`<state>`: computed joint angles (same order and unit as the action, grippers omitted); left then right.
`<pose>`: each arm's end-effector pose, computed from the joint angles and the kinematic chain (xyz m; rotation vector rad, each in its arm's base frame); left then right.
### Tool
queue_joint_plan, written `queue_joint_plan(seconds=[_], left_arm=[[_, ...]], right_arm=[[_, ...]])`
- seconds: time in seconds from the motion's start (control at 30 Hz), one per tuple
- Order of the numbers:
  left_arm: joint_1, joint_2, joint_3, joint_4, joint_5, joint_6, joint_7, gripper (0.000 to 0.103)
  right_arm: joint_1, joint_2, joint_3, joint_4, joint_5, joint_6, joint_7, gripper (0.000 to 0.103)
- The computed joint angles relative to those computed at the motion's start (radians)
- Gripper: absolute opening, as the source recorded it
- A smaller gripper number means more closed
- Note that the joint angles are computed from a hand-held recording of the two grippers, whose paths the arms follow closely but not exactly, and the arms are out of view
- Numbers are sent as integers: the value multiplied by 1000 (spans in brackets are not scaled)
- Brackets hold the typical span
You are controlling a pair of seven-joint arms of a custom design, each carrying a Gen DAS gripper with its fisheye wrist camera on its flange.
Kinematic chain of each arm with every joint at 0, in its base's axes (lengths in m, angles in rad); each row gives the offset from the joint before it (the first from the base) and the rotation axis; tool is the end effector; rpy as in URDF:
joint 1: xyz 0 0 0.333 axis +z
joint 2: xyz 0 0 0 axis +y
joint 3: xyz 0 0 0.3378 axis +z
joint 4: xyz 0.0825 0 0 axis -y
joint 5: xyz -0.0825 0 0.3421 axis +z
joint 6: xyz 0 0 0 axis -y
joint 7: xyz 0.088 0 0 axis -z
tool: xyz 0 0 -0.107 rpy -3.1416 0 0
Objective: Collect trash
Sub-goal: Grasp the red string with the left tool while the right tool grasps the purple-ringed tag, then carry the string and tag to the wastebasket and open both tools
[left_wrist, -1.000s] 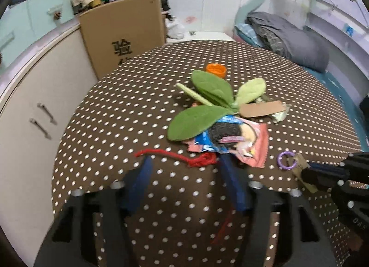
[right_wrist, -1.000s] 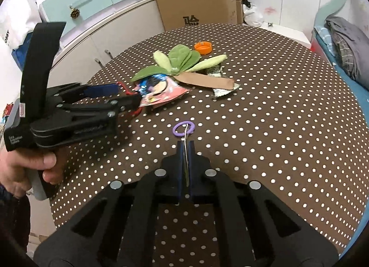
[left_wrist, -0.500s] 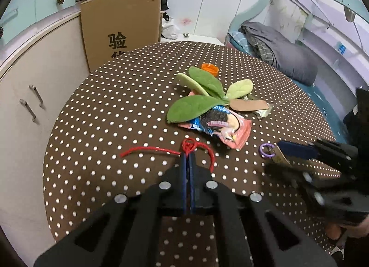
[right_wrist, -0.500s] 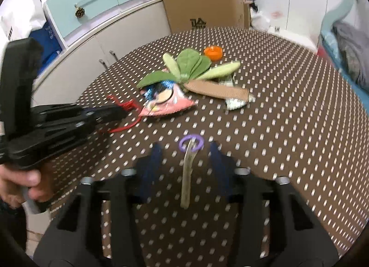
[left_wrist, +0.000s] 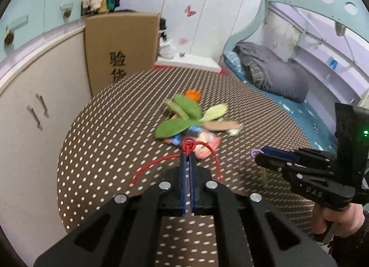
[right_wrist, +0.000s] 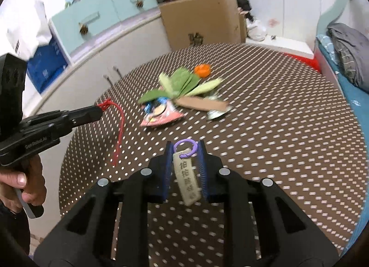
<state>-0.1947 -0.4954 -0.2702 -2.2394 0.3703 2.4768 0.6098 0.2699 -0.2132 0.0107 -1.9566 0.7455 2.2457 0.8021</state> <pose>0.3496 -0.2096 0.6618 -1.9907 1.5147 -0.8685 0.4656 0.1550 0.6591 -2.1054 0.9529 -0.0708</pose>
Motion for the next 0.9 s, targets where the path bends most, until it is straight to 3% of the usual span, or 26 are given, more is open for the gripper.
queue_joint_plan(seconds=[0.23, 0.47, 0.63, 0.9], left_arm=[[6, 100, -41, 151, 57, 30, 2, 2], [-20, 308, -88, 399, 155, 18, -25, 2], [-99, 492, -90, 619, 230, -36, -33, 2], [-277, 820, -48, 1040, 250, -171, 68, 2]], right_arm=[[-55, -1, -72, 65, 94, -18, -17, 22], [-146, 34, -137, 156, 157, -18, -46, 22], [-245, 116, -178, 243, 163, -8, -24, 22], [-397, 309, -167, 316, 82, -13, 75, 22]])
